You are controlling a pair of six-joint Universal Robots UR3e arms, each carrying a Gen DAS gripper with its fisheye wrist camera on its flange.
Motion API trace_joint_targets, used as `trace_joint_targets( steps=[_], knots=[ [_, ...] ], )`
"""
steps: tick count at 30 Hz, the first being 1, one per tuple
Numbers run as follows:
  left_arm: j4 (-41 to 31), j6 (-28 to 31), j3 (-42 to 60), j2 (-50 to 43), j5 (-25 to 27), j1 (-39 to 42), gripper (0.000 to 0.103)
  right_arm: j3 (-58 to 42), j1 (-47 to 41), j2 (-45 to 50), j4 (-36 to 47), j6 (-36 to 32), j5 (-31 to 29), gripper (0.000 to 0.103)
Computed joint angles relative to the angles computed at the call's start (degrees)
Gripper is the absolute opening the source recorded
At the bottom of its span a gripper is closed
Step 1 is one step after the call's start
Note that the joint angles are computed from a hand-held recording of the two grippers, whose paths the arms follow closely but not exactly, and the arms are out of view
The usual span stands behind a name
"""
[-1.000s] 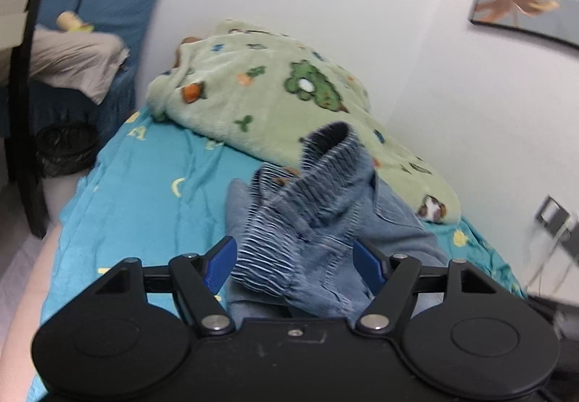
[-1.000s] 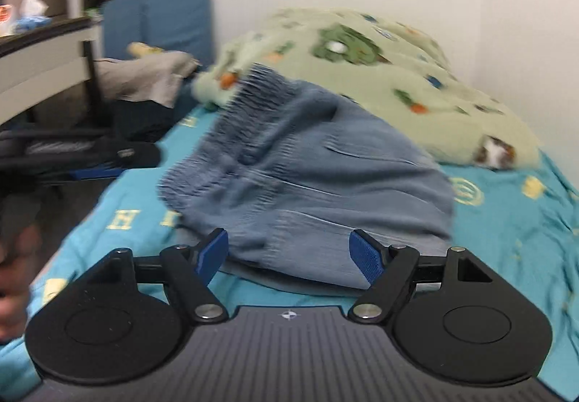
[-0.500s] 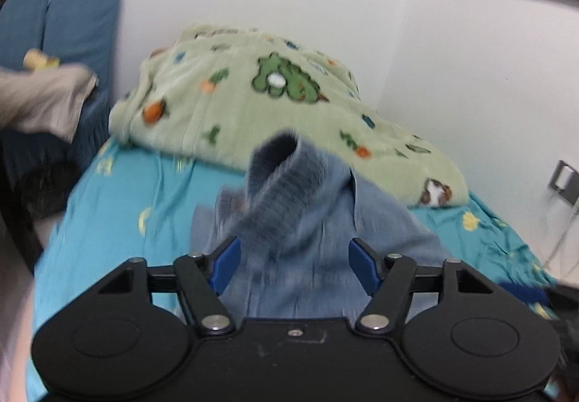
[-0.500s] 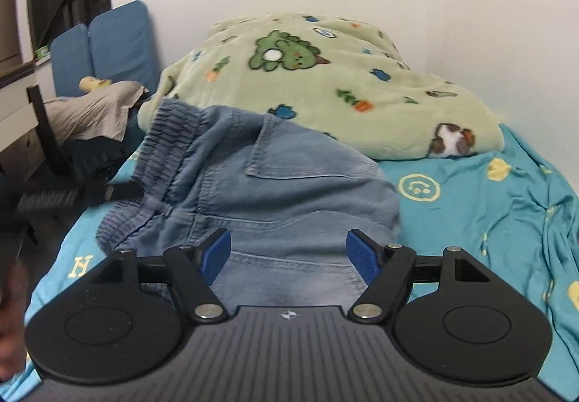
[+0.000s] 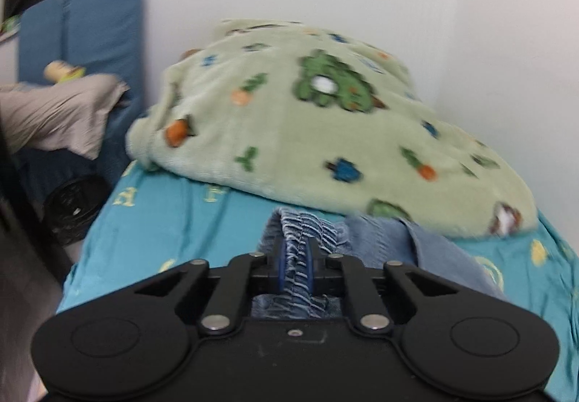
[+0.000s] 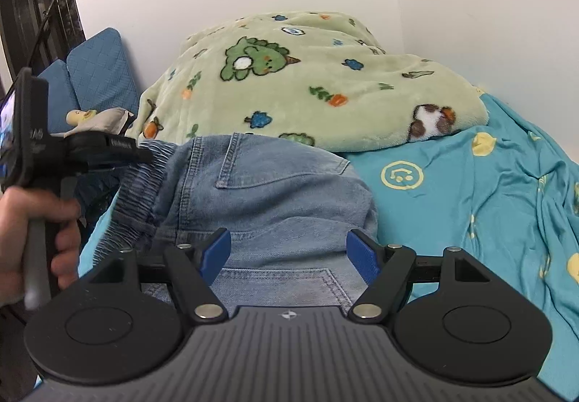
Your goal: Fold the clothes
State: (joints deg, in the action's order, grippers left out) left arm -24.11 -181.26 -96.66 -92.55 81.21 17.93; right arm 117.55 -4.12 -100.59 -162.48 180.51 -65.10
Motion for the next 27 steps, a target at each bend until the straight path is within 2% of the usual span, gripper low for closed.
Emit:
trace_joint_targets(
  steps=[3, 6, 11, 15, 18, 20, 22, 27],
  knots=[
    [-6.34, -3.10, 8.10, -5.19, 2.68, -0.12, 0.008, -0.50, 0.28, 0.71, 0.52, 0.23, -0.13, 0.074],
    [-9.36, -4.13, 12.61, -10.26, 6.44, -1.27, 0.008, -1.30, 0.40, 1.74, 1.28, 0.39, 0.53, 0.074],
    [-9.24, -4.50, 13.20, -14.68, 8.73, -1.75, 0.010, -1.95, 0.55, 2.69, 2.26, -0.24, 0.78, 0.074],
    [-7.30, -4.09, 10.90, -14.07, 8.72, -1.72, 0.012, -2.53, 0.68, 3.76, 2.66, -0.01, 0.73, 0.074],
    [-7.02, -3.99, 9.19, -11.74, 7.47, -1.04, 0.015, -2.78, 1.24, 4.48, 2.54, -0.29, 0.09, 0.074],
    [-6.70, -3.80, 6.60, -8.67, 5.11, 0.01, 0.022, -2.90, 1.62, 4.81, 2.53, -0.71, -0.31, 0.074],
    [-7.64, -3.12, 3.85, -4.86, 2.18, 1.29, 0.036, -2.75, 1.79, 4.82, 2.47, -1.08, -0.35, 0.074],
    [-7.72, 0.03, -9.80, 10.73, -6.10, 7.08, 0.051, -2.10, 1.60, 3.78, 2.57, -2.21, 0.32, 0.074]
  ],
)
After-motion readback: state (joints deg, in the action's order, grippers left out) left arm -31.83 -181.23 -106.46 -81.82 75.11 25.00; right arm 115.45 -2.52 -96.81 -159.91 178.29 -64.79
